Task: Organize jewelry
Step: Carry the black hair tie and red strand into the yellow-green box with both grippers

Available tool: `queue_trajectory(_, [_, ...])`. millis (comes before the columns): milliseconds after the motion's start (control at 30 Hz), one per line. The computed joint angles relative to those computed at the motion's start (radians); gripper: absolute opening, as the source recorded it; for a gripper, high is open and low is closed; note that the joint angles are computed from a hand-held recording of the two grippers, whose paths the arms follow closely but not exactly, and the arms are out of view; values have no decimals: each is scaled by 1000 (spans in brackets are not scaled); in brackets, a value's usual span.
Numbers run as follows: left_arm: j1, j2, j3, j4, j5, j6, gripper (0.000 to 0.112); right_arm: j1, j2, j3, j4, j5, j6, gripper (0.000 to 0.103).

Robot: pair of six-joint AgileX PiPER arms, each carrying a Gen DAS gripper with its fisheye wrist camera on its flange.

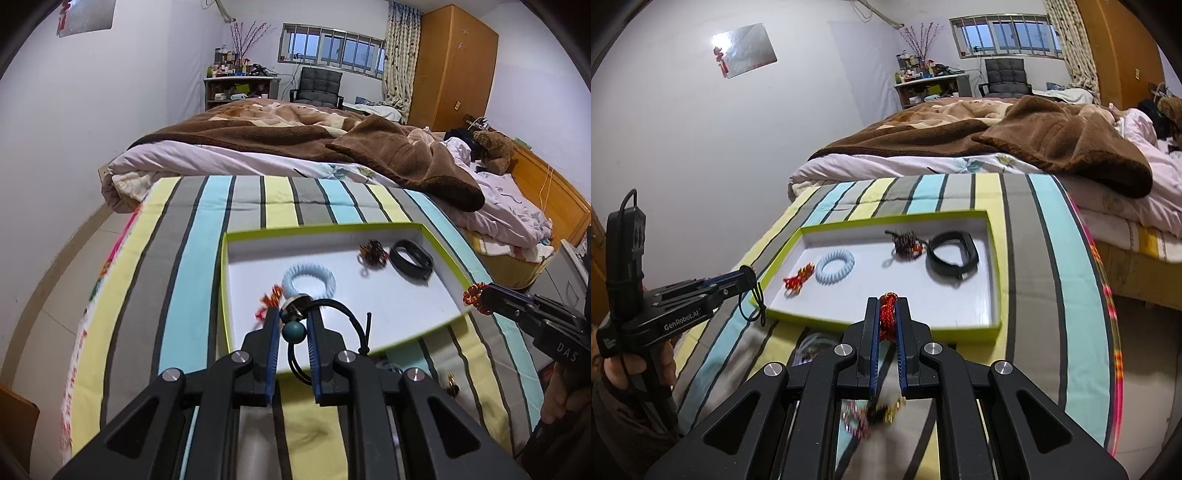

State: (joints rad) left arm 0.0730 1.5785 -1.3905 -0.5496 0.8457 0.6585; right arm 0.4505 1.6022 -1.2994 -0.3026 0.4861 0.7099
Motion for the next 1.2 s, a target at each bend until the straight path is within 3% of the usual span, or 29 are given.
queue_trajectory(333, [-32, 205, -236, 37, 55, -79, 15, -82, 209, -235, 183, 66, -223, 8])
queue_trajectory(667, [-71, 352, -406, 117, 83, -159, 15, -107, 354, -403, 223, 131, -297, 8])
queue_trajectory(1200, [-81, 441, -473, 153, 130, -202, 15, -122, 450, -513, 269, 189, -356, 8])
